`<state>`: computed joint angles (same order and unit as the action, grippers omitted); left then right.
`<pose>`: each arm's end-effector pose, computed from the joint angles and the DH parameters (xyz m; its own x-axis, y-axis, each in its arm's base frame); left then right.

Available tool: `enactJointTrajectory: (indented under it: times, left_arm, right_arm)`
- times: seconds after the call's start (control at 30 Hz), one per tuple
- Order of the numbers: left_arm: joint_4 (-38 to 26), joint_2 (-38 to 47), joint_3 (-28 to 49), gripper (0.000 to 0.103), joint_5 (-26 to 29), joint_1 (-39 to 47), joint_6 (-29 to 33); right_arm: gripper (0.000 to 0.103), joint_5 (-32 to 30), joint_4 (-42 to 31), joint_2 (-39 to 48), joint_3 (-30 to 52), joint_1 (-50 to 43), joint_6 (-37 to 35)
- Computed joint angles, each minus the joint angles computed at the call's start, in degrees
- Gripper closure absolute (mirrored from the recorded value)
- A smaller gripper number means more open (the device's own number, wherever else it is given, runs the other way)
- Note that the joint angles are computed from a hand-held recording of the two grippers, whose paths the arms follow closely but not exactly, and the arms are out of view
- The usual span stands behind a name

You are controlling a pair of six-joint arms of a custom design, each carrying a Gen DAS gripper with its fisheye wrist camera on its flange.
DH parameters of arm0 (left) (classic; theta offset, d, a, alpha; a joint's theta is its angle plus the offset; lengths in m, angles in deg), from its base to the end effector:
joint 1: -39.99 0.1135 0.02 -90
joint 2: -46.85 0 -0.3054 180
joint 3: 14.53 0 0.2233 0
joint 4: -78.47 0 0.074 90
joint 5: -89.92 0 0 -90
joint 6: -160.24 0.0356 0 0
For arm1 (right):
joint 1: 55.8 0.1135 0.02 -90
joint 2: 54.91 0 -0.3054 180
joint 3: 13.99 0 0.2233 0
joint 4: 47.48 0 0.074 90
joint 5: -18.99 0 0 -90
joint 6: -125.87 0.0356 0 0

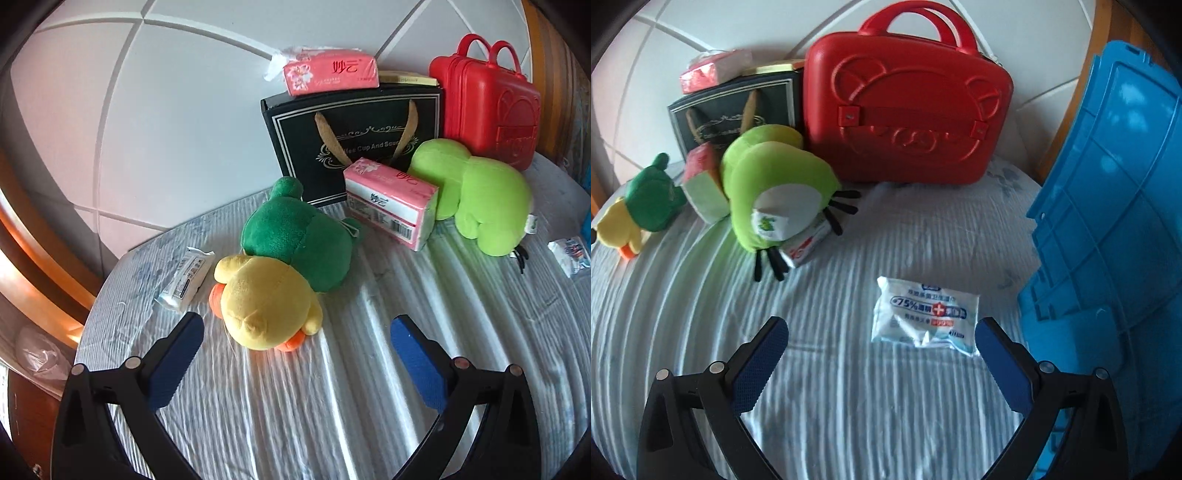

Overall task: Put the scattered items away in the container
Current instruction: 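Grasp the green frog-duck plush with the left tool while the right tool grasps the wet-wipes pack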

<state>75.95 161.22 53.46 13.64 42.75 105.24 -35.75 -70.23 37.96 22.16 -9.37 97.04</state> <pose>0.3714 0.0095 0.1482 -0.5541 0.5311 -0.6410 0.5210 0.8218 0.2306 0.1367 0.1138 0.1305 -0.7813 0.2165 -0.5853 0.3434 0.9323 -0.1136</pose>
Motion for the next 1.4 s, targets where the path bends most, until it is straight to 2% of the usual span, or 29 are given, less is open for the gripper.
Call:
enactJointTrajectory:
  times: [0.13, 0.3, 0.43, 0.5, 0.63, 0.7, 0.77, 0.8, 0.9, 0.97, 1.1, 1.2, 1.27, 1.4]
  left_arm:
    - [4.06, 4.93, 2.97, 0.0, -0.83, -0.88, -0.07]
    - [3.41, 9.62, 10.1, 0.0, -2.65, -3.38, 1.15]
    - [-0.29, 16.07, 17.69, 0.0, -8.46, -5.87, 4.69]
    - [1.25, 19.04, 19.59, 0.0, -11.87, -6.62, 6.18]
    - [1.51, 23.51, 22.17, 0.0, -15.17, -7.96, 9.91]
    - [5.33, 25.28, 21.23, 0.0, -17.47, -8.29, 11.47]
    - [2.65, 26.1, 23.33, 0.0, -15.63, -6.72, 6.71]
    - [2.15, 26.43, 23.92, 0.006, -15.27, -6.04, 5.01]
    - [5.4, 26.42, 21.68, 0.015, -14.01, -4.74, 4.59]
    - [8.22, 26.13, 19.45, 0.02, -14.07, -4.39, 5.78]
    - [10.45, 25.19, 16.48, 0.028, -13.61, -3.09, 5.6]
    - [12.33, 24.0, 13.38, 0.03, -13.38, -2.01, 5.46]
    - [14.27, 22.84, 10.36, 0.031, -13.2, -1.11, 4.92]
    - [18.5, 20.73, 3.53, 0.032, -12.27, 0.65, 5.45]
  right_arm:
    - [0.0, -1.22, 16.85, 9.66, -5.29, -8.56, -4.34]
    - [0.0, -3.89, 33.86, 20.12, -8.47, -15.77, -10.63]
    - [0.0, -5.7, 42.75, 26.35, -9.49, -19.65, -14.0]
    - [0.0, -6.56, 46.61, 29.14, -10.04, -21.38, -15.49]
    - [0.0, -8.71, 55.09, 33.59, -11.91, -25.85, -18.89]
    - [0.0, -8.87, 56.06, 34.09, -12.34, -26.98, -19.68]
    - [0.002, -9.31, 57.49, 34.79, -13.0, -27.75, -20.38]
    - [0.005, -9.01, 56.98, 34.75, -12.85, -27.63, -20.3]
    - [0.023, -8.39, 58.06, 34.58, -13.83, -26.26, -19.52]
    - [0.043, -7.94, 56.2, 33.53, -13.17, -24.75, -19.27]
    - [0.052, -8.16, 51.65, 30.7, -12.04, -22.39, -18.21]
    - [0.065, -8.32, 50.4, 28.44, -12.64, -21.07, -17.59]
    - [0.078, -8.67, 49.04, 26.27, -13.15, -20.18, -16.97]
    - [0.08, -8.66, 44.12, 20.95, -13.83, -17.29, -14.57]
